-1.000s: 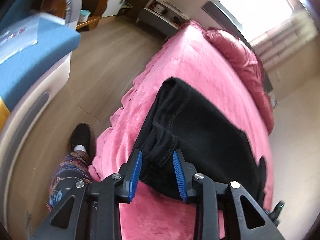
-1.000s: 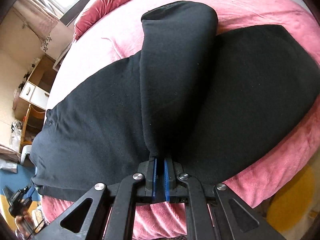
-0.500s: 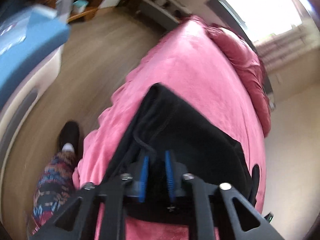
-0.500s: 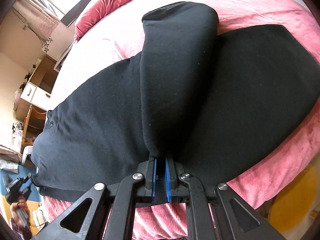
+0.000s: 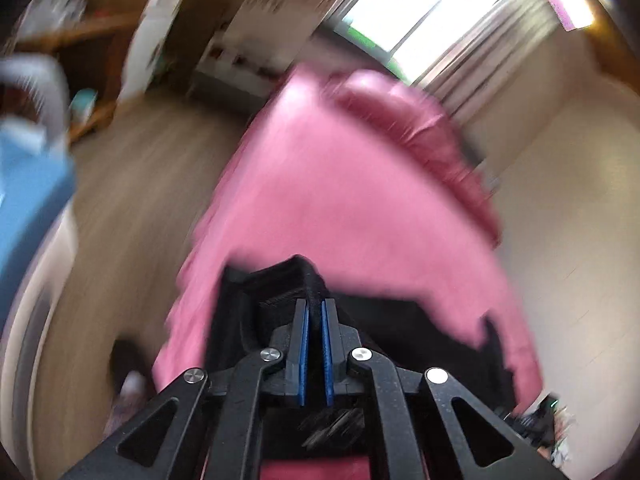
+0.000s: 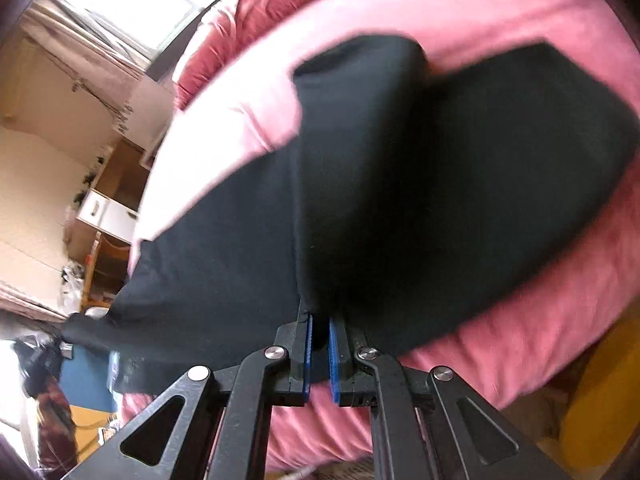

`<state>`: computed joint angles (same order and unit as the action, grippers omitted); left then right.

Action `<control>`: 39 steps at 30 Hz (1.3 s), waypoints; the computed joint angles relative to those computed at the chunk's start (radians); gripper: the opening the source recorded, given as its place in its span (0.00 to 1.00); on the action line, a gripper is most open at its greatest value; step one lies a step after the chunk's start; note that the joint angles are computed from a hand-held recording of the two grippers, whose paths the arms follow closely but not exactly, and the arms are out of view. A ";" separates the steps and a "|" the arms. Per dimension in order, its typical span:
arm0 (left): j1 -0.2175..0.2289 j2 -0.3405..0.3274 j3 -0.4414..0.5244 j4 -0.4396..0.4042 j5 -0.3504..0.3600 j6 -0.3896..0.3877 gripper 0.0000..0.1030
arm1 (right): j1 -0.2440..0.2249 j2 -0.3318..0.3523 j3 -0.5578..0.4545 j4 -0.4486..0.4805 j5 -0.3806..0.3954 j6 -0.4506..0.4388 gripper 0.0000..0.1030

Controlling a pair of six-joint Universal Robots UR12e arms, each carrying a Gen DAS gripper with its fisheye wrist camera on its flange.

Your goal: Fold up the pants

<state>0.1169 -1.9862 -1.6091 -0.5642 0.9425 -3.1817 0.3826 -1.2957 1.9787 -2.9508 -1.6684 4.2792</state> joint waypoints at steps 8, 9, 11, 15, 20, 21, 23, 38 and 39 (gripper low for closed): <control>0.028 0.017 -0.087 -0.069 0.059 -0.028 0.06 | 0.004 0.001 -0.020 0.067 0.012 -0.020 0.06; 0.026 0.018 -0.087 -0.074 0.059 -0.019 0.05 | 0.007 -0.004 -0.028 0.084 0.002 -0.040 0.06; 0.025 0.024 -0.083 -0.106 0.059 0.027 0.06 | 0.012 -0.005 -0.045 0.121 -0.005 -0.059 0.06; 0.017 0.021 -0.058 -0.210 0.116 0.096 0.06 | 0.009 0.003 -0.058 0.185 0.012 -0.095 0.06; 0.028 0.042 -0.059 -0.233 0.126 0.111 0.20 | -0.003 0.000 -0.090 0.277 0.034 -0.119 0.19; 0.026 0.052 -0.062 -0.216 0.161 0.110 0.23 | 0.001 -0.007 -0.104 0.319 0.008 -0.143 0.32; 0.028 0.069 -0.072 -0.159 0.180 0.104 0.23 | 0.012 -0.019 -0.140 0.412 -0.060 -0.203 0.39; -0.109 0.011 -0.028 -0.054 0.128 0.243 0.24 | -0.002 0.387 -0.763 0.450 0.258 -0.730 0.36; -0.110 0.010 -0.030 -0.061 0.122 0.255 0.24 | 0.000 0.413 -0.808 0.486 0.257 -0.749 0.36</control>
<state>0.0071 -1.9764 -1.6391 -0.6252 1.0643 -2.9269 0.3825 -0.8823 1.1703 -2.4650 -1.4109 3.5307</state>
